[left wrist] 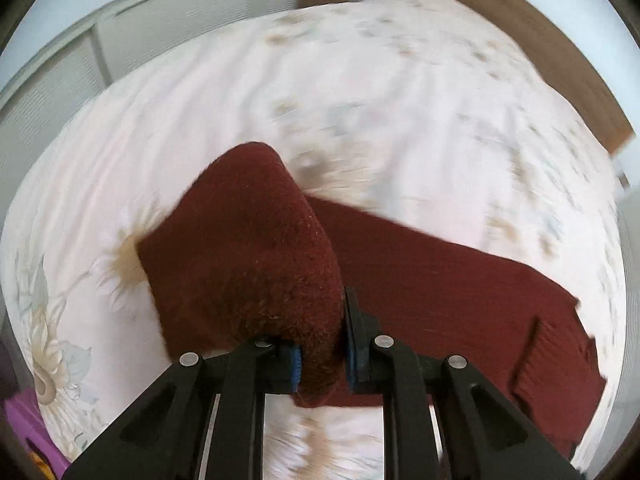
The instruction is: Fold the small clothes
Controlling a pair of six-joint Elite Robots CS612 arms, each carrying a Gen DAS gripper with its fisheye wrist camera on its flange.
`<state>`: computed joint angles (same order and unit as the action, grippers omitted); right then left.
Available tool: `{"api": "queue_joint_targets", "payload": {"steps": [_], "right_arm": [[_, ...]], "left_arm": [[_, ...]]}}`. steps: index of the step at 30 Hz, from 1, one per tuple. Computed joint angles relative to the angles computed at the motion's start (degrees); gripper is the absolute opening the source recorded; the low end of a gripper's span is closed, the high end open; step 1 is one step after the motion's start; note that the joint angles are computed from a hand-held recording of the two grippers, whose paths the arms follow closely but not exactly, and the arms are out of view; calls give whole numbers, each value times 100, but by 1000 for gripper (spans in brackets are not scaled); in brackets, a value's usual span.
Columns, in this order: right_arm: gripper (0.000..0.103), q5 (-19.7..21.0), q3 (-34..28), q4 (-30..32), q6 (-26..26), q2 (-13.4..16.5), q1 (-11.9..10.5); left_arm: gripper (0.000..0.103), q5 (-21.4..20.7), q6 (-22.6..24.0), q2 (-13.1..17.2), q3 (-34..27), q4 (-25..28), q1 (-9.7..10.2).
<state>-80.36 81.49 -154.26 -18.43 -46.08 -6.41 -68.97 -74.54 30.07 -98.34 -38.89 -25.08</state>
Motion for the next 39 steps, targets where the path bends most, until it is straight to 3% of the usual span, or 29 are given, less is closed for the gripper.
{"api": "queue_joint_targets", "payload": {"steps": [6, 12, 26, 32, 39], "right_arm": [[103, 105, -115, -23, -87, 7, 8], [103, 230, -271, -16, -63, 38, 9], [103, 331, -511, 23, 43, 129, -94], [103, 325, -532, 144, 57, 178, -119], [103, 315, -524, 295, -15, 222, -112]], "left_arm": [[14, -135, 921, -354, 842, -978, -147], [13, -561, 1772, -622, 1946, -2279, -240], [13, -1178, 3020, -1384, 4292, -4235, -514], [13, -1155, 3280, -1488, 4846, -4405, -610], [15, -970, 3499, -1425, 5073, -4031, -675]]}}
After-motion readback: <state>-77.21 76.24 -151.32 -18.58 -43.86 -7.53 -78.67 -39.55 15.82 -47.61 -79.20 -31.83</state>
